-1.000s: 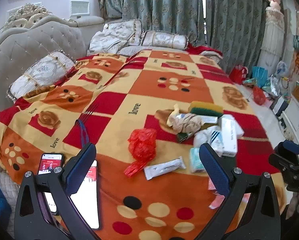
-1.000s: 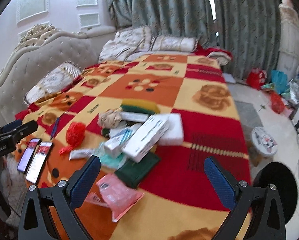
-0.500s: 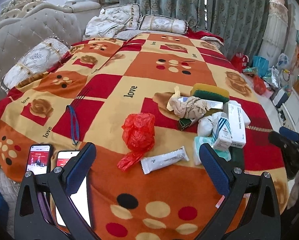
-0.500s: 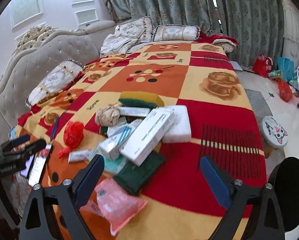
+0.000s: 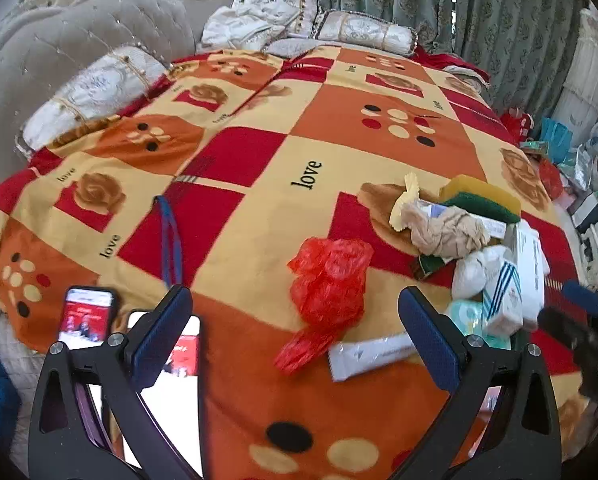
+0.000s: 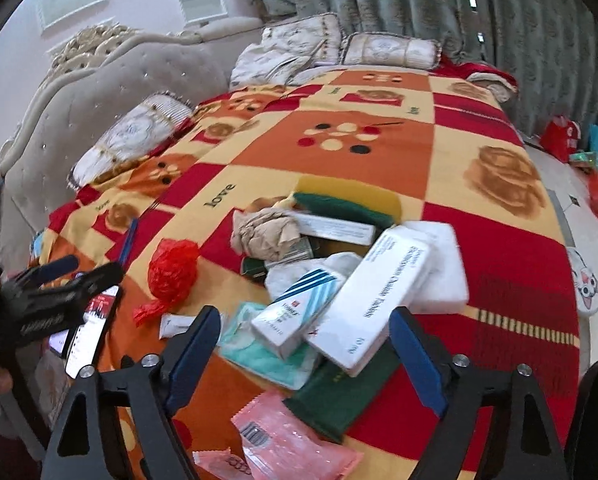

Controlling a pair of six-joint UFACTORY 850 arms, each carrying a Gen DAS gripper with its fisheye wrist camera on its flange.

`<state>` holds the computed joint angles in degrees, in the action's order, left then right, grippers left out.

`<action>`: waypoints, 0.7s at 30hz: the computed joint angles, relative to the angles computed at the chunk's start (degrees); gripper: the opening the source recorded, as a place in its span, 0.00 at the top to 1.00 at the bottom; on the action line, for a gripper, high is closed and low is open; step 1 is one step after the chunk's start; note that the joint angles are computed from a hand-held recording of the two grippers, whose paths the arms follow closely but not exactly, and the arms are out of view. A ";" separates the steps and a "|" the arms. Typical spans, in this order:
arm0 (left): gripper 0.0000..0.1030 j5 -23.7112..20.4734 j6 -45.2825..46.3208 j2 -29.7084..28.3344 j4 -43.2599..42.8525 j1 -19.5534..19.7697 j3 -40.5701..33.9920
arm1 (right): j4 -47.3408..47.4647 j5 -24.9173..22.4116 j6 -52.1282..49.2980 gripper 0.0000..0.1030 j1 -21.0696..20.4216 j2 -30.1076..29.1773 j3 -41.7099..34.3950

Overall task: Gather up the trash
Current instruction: 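Grasp the red plastic bag with the left tool while the right tool grasps the pink wrapper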

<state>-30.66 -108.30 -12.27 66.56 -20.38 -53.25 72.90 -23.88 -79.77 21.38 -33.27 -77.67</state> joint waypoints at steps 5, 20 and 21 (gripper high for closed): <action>0.05 0.15 3.85 -3.99 -2.31 1.17 -3.57 | -2.72 -5.84 2.06 0.20 -1.93 -0.04 0.30; 0.75 5.86 16.56 -6.62 -13.96 2.92 -6.61 | -10.11 -6.28 -1.71 0.46 -1.91 -0.62 6.86; 0.75 5.92 15.74 -5.44 -13.12 2.59 -6.00 | -9.85 -5.78 -1.92 0.52 -2.06 -0.62 6.89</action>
<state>-24.75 -92.55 -17.71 53.44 -17.79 -59.25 63.05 -29.66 -81.69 19.32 -33.89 -70.78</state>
